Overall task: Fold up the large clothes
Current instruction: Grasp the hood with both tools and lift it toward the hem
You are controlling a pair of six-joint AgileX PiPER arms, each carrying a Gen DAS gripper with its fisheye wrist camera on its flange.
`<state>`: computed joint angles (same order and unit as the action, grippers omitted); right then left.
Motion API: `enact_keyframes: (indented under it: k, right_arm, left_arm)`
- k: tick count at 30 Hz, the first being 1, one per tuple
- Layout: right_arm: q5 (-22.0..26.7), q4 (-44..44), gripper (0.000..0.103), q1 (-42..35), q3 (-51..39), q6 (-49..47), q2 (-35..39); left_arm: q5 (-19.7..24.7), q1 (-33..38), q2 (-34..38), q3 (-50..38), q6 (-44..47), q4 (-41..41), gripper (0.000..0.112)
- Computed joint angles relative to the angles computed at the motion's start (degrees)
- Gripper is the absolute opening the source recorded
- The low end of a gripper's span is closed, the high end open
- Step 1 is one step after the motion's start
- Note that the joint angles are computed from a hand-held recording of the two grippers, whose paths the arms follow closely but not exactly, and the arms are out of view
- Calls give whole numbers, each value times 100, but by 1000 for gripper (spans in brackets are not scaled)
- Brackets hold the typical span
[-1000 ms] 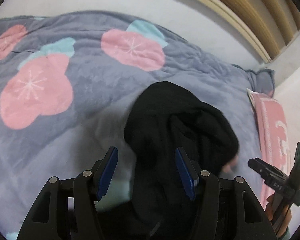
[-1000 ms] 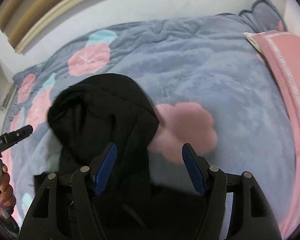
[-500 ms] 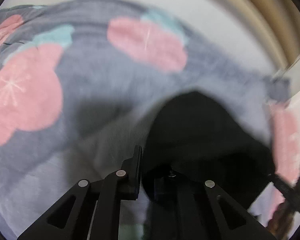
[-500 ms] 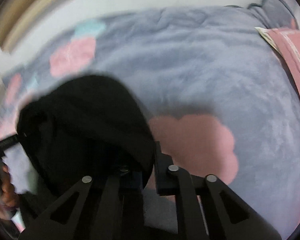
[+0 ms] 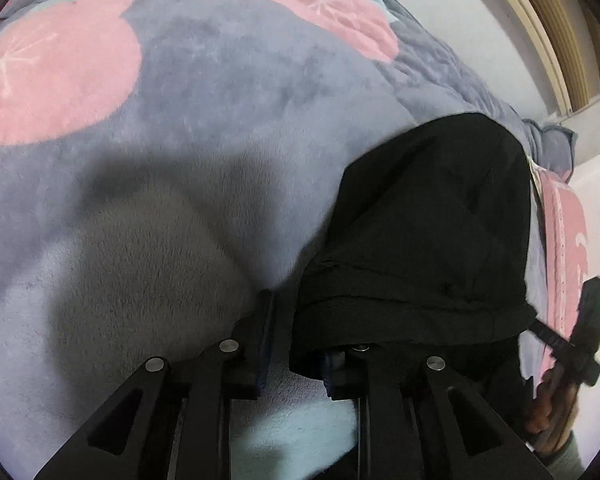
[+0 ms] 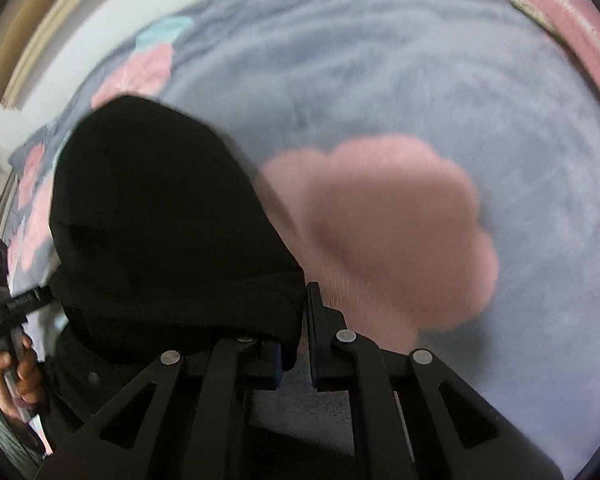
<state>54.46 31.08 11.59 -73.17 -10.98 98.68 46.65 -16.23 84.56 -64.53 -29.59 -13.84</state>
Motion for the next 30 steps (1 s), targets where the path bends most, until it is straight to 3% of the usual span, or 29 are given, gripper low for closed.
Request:
enact_keyframes:
  k: [1,2,6,8,11,14,20,24,27,30]
  right_arm:
    - [59,15,9,-46,-16,-60,-29]
    - [155,28,16,-89,-50,-106,-55]
    - [747,-282,39,-292,-263,-243,-443]
    - [1055,-354,48,-484,-214,-472,-851]
    - [1425,-72,49,-832,-226,-722,-1229]
    - [1411,192,49,-684,-618,-448,-1132]
    - [941,211,49,168,-1548,-16,-147]
    - [731,-255,47,570,-1340,205,354]
    - [414,-181,46,668,-911,42,549]
    - [403,-71,46,617,-906,18,555]
  left_arm:
    - [98,-70,-17,-86,-101,173,23]
    - [268,-217,-65,-218,-262,498,26]
    - [1149,-697,-435,-652,-516,1225,52]
    - [1612,-914,-757,-798,-532,1478,52]
    - [1947,-1122,-1127,-1086,-489,1660,52]
    - [1538,-1071,-1131,-1484,-355,1389,54]
    - [688,-801,-202,-1843,43,645,55]
    - [405,-567,545,-1339,153,116,55]
    - [-161,-594,498,-782,127,29,54]
    - [-9,-796,545,-987,-263,557,55]
